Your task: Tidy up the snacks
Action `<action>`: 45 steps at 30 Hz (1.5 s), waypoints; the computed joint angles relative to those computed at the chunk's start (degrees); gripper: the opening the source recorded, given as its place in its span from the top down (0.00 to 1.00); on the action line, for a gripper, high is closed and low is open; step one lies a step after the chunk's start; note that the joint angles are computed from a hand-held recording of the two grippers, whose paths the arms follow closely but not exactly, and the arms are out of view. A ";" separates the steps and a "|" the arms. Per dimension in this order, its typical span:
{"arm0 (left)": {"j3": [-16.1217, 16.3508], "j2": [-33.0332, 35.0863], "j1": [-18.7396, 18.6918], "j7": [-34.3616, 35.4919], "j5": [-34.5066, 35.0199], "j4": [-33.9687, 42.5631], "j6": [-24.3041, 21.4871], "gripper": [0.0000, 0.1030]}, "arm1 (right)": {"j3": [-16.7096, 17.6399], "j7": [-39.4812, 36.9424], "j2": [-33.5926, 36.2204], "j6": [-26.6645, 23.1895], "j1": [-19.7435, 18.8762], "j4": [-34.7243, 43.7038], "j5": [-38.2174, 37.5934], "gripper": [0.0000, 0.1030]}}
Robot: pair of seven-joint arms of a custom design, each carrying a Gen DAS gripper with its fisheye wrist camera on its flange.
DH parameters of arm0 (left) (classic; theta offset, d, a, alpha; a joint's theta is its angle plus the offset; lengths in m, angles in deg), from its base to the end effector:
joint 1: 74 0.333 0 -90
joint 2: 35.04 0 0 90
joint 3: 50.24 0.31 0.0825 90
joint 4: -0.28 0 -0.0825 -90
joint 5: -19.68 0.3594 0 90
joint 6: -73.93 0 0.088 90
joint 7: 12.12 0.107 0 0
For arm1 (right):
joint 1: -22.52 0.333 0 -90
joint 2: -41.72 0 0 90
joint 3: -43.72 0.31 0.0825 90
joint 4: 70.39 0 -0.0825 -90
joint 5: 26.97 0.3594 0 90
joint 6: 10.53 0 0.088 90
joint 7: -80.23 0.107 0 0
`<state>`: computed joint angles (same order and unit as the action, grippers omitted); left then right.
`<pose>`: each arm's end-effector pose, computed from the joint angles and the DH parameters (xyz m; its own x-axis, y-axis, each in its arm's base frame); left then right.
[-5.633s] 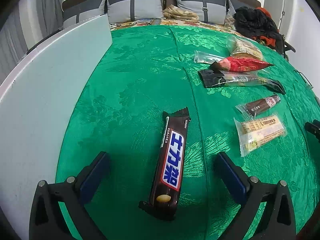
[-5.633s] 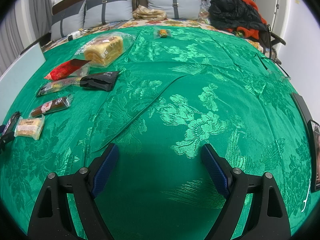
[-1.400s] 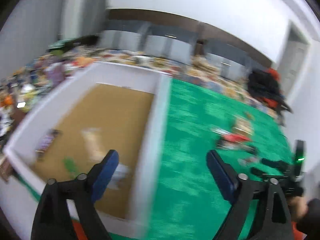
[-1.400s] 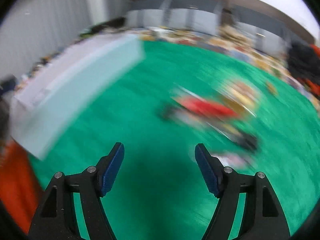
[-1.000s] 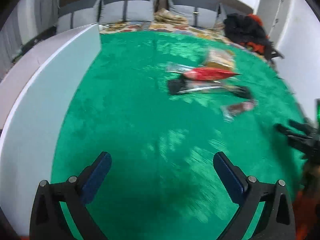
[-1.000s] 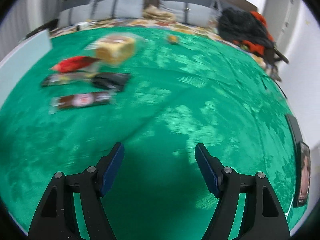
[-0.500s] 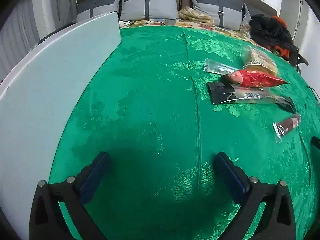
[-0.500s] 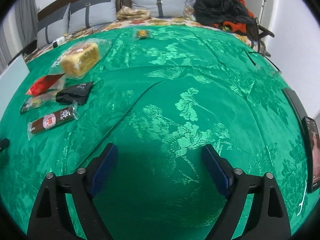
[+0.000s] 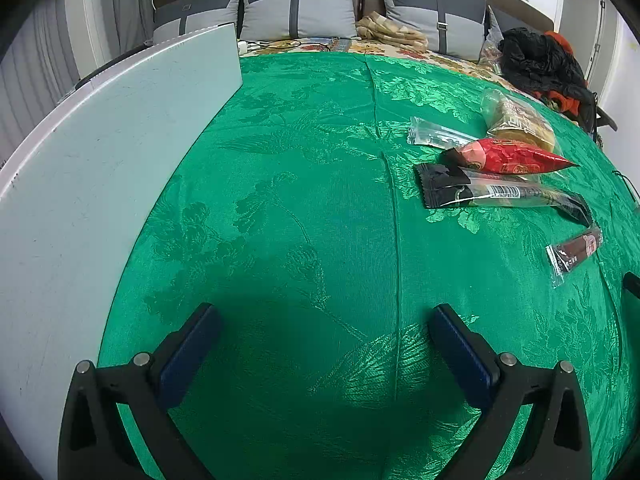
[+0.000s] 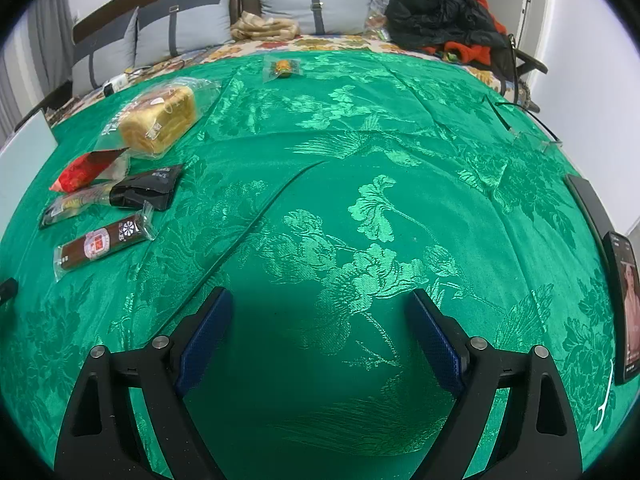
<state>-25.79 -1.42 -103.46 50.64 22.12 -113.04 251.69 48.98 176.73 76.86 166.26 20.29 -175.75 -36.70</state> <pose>0.6334 -0.0860 0.2704 0.2056 -0.9785 0.0147 -0.7945 -0.1756 -0.5813 0.6706 0.0409 0.2814 0.0757 -0.9971 -0.0118 -0.8020 -0.0538 -0.5949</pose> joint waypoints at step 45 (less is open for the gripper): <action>-14.62 0.59 11.87 15.55 4.75 10.89 -7.64 0.01 | -0.04 -0.11 -0.06 0.17 0.04 -0.16 0.08 0.12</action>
